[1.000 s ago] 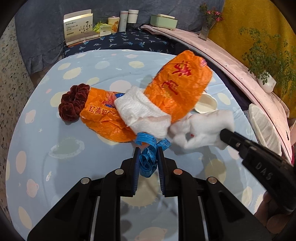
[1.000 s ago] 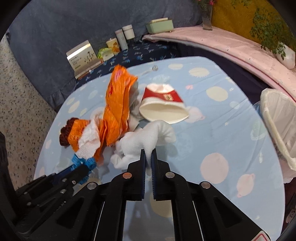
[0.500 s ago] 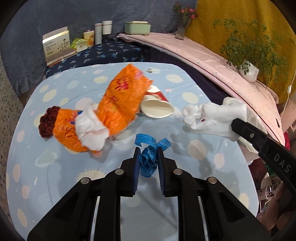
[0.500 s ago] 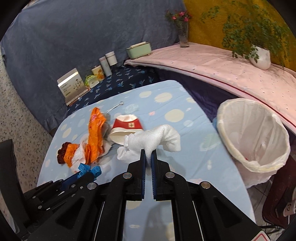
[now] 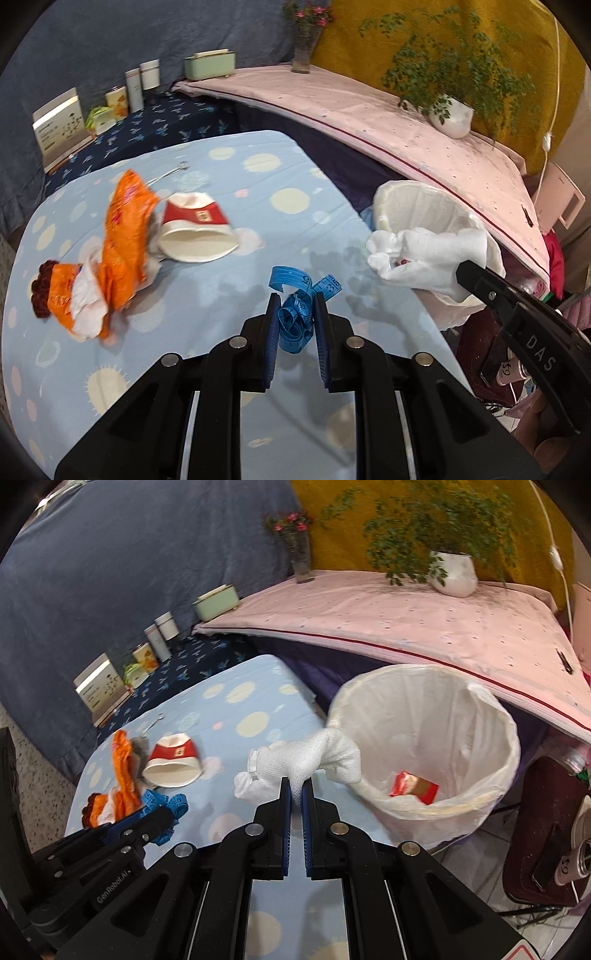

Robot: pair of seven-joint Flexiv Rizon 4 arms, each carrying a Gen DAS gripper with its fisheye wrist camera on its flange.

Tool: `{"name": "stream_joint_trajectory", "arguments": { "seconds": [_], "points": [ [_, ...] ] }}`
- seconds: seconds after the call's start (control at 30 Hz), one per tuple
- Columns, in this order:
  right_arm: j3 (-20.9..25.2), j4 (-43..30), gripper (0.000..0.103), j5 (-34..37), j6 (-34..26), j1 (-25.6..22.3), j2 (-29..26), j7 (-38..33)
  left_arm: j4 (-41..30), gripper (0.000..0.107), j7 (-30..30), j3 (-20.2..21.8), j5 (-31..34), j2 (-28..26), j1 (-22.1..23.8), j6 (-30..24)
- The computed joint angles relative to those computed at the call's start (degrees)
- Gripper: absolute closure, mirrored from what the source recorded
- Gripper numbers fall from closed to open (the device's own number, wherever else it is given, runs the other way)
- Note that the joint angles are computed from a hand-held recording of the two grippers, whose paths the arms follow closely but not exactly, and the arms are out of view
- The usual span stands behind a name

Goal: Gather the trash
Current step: 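Carry tape measure and tissue over the wastebasket and release both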

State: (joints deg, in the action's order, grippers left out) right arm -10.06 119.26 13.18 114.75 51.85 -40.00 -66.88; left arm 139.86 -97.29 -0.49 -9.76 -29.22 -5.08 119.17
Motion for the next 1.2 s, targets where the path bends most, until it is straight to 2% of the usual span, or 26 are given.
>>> {"name": "stream_joint_trajectory", "arguments": {
  "seconds": [0.17,0.47,0.73,1.0,1.03,1.07,1.13,1.2],
  "points": [
    [-0.1,0.7,0.097,0.5,0.7,-2.9,-0.4,0.4,-4.7,0.089,2.9,0.6,-2.1,-1.4,-3.9,-2.9],
    [-0.9,0.1,0.097,0.8,0.9,-8.0,-1.4,1.1,-14.5,0.089,7.2,-1.0,-2.3,-5.0,-6.7,-7.1],
    [-1.0,-2.7,0.097,-0.6,-0.1,-11.9,-3.3,2.3,-23.2,0.089,10.1,-2.2,-2.3,-9.1,-7.8,-12.2],
    [-2.3,-5.7,0.097,-2.3,-2.1,-13.1,-5.5,4.1,-28.2,0.087,10.4,-5.0,-1.5,-12.5,-5.7,-14.0],
    [-2.6,-5.9,0.096,-2.4,-2.3,-12.9,-5.6,4.3,-28.4,0.079,10.1,-5.3,-1.6,-12.8,-5.4,-14.0],
    [-3.1,-6.2,0.093,-2.4,-2.5,-12.7,-5.9,4.6,-28.5,0.060,9.7,-5.1,-1.9,-12.9,-5.6,-13.8],
    [-3.7,-6.5,0.088,-2.3,-2.6,-12.0,-6.2,5.1,-28.6,0.040,8.0,-0.9,-4.4,-12.9,-9.3,-13.4],
    [-4.1,-6.7,0.076,-2.3,-2.8,-11.7,-6.4,5.5,-28.1,0.039,7.5,0.1,-4.9,-12.8,-9.8,-12.3]
  ]
}}
